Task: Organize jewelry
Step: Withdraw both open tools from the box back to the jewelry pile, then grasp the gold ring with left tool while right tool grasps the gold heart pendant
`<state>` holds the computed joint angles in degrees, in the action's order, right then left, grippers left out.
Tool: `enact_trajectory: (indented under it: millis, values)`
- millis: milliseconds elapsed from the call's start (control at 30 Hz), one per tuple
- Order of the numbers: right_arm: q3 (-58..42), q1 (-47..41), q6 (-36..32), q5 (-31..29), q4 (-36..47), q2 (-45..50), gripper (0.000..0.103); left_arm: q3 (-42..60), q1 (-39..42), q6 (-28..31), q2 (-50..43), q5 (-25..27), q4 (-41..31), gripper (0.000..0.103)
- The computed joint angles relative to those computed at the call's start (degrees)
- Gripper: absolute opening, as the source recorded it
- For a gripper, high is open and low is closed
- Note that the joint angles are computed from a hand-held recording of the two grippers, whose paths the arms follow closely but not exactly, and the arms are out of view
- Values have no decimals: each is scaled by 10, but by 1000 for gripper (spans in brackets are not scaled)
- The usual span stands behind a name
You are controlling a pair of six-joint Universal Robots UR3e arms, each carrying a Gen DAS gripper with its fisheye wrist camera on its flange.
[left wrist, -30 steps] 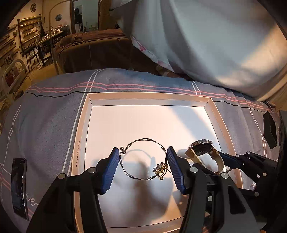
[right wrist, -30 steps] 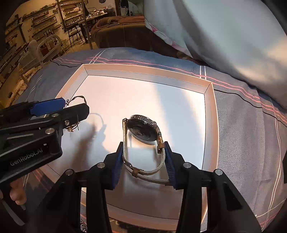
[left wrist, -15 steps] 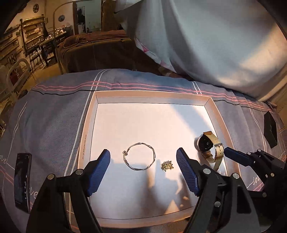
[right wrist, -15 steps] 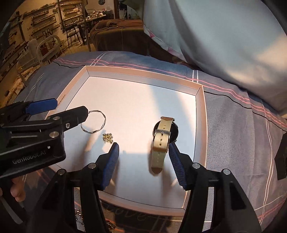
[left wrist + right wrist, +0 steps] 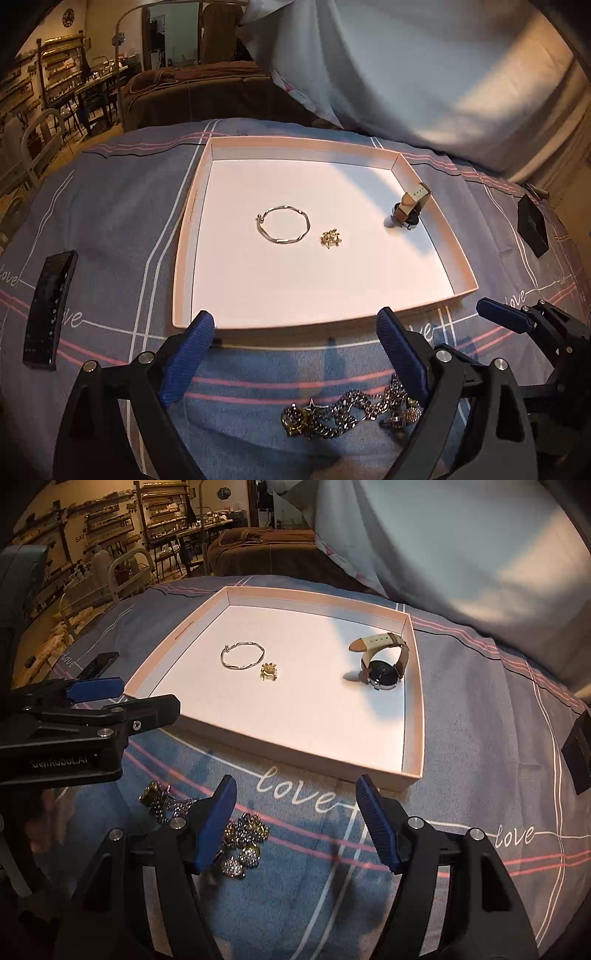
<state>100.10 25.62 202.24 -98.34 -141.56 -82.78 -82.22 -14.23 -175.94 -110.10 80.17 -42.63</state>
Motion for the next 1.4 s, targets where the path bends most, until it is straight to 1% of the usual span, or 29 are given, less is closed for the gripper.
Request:
enact_trajectory:
  millis: [33, 100, 133, 233, 333, 400, 433, 467, 500, 633, 667, 733, 767, 800, 833, 900, 1033, 1100, 1167, 1233, 1333, 1400]
  values:
    - [30, 6, 10, 8, -12, -13, 67, -44, 5, 11, 21, -3, 10, 88]
    - [75, 22, 32, 14, -32, -29, 60, -130, 14, 24, 57, 5, 45, 88]
    - [95, 29, 44, 15, -46, -35, 58, -169, 22, 29, 74, 7, 62, 88]
    - [119, 43, 67, 20, -65, -32, 58, -247, 41, 44, 109, -1, 89, 86]
    - [113, 45, 65, 21, -67, -17, 59, -258, 39, 53, 104, -1, 109, 83]
    - [112, 43, 67, 19, -67, -17, 59, -251, 37, 56, 95, -19, 115, 83]
    - [110, 43, 69, 16, -63, -17, 62, -242, 33, 56, 86, -21, 115, 83]
    - [110, 43, 71, 11, -62, -17, 69, -233, 29, 56, 76, -23, 116, 83]
    - [111, 43, 73, 7, -60, -19, 71, -225, 27, 57, 68, -30, 118, 83]
    - [115, 36, 75, 15, -59, -20, 72, -207, 29, 51, 55, -50, 106, 79]
    - [116, 35, 74, 15, -61, -19, 72, -206, 25, 49, 54, -42, 110, 76]
    - [114, 34, 72, 16, -61, -17, 73, -210, 16, 51, 52, -22, 126, 56]
    - [113, 35, 71, 14, -61, -16, 74, -213, 16, 54, 53, -21, 131, 50]
    - [112, 36, 71, 13, -59, -15, 74, -215, 19, 52, 54, -22, 132, 37]
    - [110, 36, 71, 13, -57, -14, 75, -215, 23, 52, 56, -25, 130, 30]
    - [110, 36, 69, 12, -58, -14, 76, -217, 29, 55, 59, -29, 129, 23]
    - [111, 34, 68, 15, -60, -14, 76, -244, 47, 57, 80, -48, 145, 24]
    - [109, 34, 67, 15, -59, -13, 76, -250, 55, 53, 90, -46, 149, 23]
    - [105, 35, 65, 17, -59, -11, 76, -248, 69, 46, 100, -47, 145, 23]
    - [96, 34, 60, 22, -61, -3, 76, -244, 85, 48, 110, -58, 131, 23]
    - [58, 41, 51, 17, -48, 28, 76, -232, 88, 45, 112, -50, 116, 23]
    - [44, 39, 43, 25, -57, 46, 71, -231, 82, 43, 109, -46, 114, 23]
